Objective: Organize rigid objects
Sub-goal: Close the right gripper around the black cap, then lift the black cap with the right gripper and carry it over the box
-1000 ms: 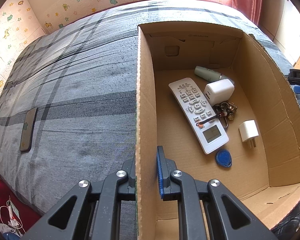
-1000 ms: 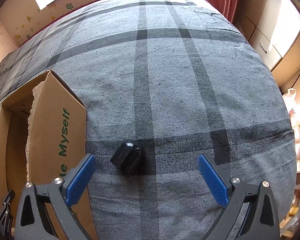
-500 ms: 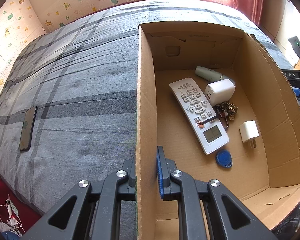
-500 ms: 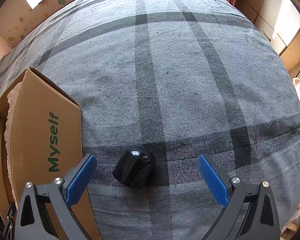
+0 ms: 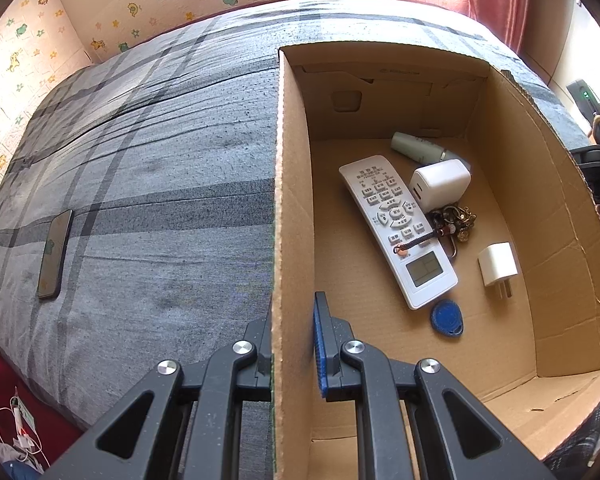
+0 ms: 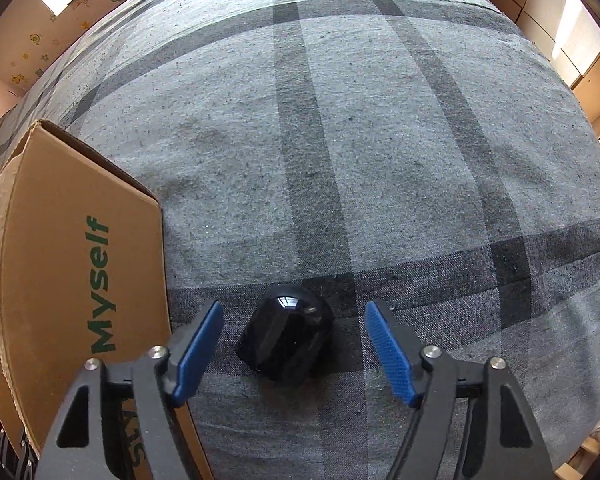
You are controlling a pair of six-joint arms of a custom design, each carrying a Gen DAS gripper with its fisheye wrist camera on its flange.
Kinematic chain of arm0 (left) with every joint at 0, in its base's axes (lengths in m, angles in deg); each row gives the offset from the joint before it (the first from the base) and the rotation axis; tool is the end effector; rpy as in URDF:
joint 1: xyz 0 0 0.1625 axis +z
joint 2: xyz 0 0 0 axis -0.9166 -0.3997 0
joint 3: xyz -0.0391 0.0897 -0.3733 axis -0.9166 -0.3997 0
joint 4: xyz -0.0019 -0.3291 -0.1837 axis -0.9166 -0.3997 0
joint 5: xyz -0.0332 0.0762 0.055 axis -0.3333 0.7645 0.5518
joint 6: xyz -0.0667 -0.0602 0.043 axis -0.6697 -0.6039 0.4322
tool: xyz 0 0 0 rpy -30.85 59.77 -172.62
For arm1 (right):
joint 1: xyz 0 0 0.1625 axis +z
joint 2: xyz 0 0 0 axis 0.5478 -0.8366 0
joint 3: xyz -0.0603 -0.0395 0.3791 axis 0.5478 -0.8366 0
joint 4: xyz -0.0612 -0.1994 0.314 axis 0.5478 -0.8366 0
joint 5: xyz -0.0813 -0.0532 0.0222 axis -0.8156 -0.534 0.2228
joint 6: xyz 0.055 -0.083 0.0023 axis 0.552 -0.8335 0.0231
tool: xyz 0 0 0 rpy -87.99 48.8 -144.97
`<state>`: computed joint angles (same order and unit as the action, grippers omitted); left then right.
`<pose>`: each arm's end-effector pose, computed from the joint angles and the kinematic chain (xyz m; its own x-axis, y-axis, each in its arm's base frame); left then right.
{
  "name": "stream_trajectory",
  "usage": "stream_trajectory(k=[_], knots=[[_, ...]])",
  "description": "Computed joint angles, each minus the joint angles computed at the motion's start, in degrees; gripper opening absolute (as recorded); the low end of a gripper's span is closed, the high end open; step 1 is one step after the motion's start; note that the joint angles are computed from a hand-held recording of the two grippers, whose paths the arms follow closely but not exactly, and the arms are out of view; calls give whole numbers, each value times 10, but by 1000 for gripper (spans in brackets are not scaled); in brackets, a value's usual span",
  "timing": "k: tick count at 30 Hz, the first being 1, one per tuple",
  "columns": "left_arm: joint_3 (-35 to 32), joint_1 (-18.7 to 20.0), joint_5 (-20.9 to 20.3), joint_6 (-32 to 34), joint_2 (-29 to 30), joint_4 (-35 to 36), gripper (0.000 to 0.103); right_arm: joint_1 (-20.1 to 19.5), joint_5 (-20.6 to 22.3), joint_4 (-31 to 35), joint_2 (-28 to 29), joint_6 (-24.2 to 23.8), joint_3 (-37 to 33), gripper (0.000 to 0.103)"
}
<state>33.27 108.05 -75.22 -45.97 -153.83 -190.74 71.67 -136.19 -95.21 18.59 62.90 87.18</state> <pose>-0.2123 -0.4626 0.2821 -0.5941 0.3153 -0.7400 0.5199 0.8525 -0.0541 0.2023 -0.5155 0.1925 -0.7160 0.4209 0.5570 0.1820 0.8827 -0.4332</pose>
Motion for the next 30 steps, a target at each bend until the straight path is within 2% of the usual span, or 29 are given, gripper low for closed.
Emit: stream_trajectory(k=[12,18,23,30], knots=[[5,-3,2,0,-3,-5,14,33,-28,31,2,4,-12,45],[5,-3,1,2,-4,-7,14,65,-45,63,-9,15,-24,45],[6,-3,0,3,-4,-9,14,97,-57,116,-9,36,-57,45],[7,-3,1,5,-4,-11,14,131,-65,156,0,22,-110,44]])
